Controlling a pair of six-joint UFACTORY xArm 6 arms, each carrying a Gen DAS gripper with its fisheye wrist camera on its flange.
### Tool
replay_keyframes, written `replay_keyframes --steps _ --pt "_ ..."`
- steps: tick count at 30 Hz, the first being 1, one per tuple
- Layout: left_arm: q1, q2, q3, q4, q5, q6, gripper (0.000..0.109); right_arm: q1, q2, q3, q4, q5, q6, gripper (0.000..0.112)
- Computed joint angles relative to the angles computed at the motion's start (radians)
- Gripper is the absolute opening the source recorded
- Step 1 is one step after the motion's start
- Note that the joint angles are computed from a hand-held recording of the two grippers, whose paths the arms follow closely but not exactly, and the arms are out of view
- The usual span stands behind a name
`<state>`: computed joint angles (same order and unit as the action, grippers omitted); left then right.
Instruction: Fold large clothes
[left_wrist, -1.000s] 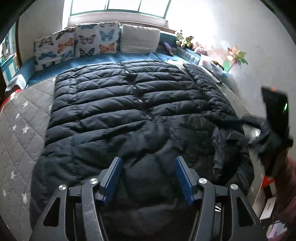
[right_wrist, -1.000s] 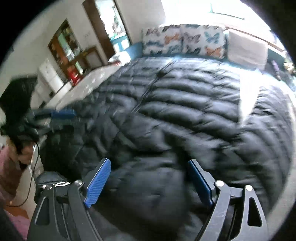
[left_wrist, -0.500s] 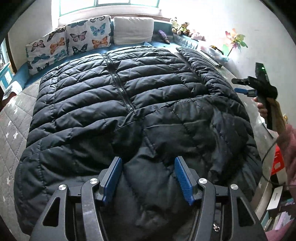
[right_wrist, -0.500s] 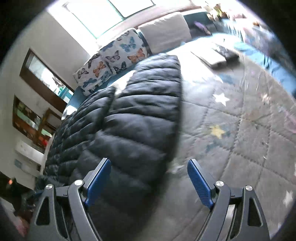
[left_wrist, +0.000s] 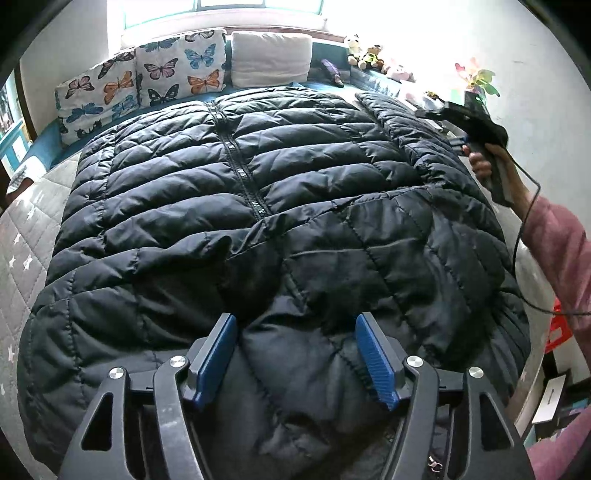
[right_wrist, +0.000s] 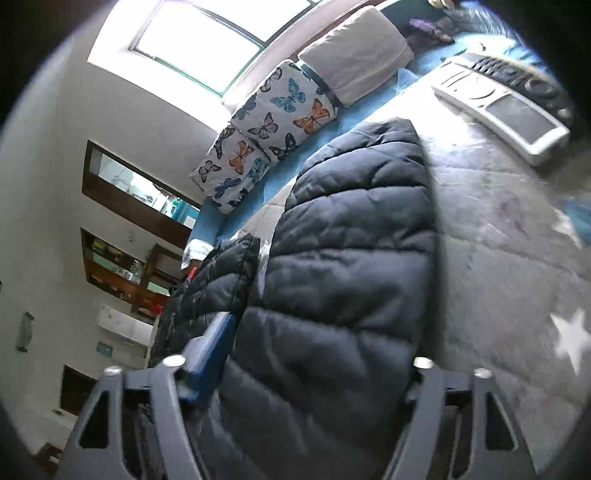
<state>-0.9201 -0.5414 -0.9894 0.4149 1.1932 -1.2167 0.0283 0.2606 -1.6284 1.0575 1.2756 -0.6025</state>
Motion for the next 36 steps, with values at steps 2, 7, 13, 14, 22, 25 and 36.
replay_keyframes --steps 2,7,13,14,22,25,36 --pt "0.008 -0.002 0.006 -0.006 -0.01 0.008 0.073 0.001 0.01 -0.012 -0.017 0.005 0.024 0.044" --pt "0.023 -0.015 0.015 -0.015 -0.031 -0.005 0.073 -0.01 -0.093 0.079 0.038 -0.038 -0.003 0.021" --pt "-0.018 -0.07 0.015 0.029 -0.005 -0.07 0.073 -0.014 -0.299 0.147 0.074 -0.074 -0.066 0.017" --pt "-0.037 -0.083 0.014 0.048 0.01 -0.091 0.073 -0.016 -0.339 0.159 0.084 -0.071 -0.075 0.017" --pt "-0.332 -0.233 0.008 0.256 0.293 -0.342 0.073 0.128 -0.704 0.298 0.047 -0.092 -0.167 0.017" --pt "-0.521 -0.272 0.001 0.347 0.452 -0.467 0.073 0.329 -0.83 0.382 -0.101 -0.182 -0.132 0.017" --pt "-1.048 -0.296 0.02 0.41 0.82 -0.918 0.073 0.985 -0.881 0.686 -0.791 -0.389 0.232 0.021"
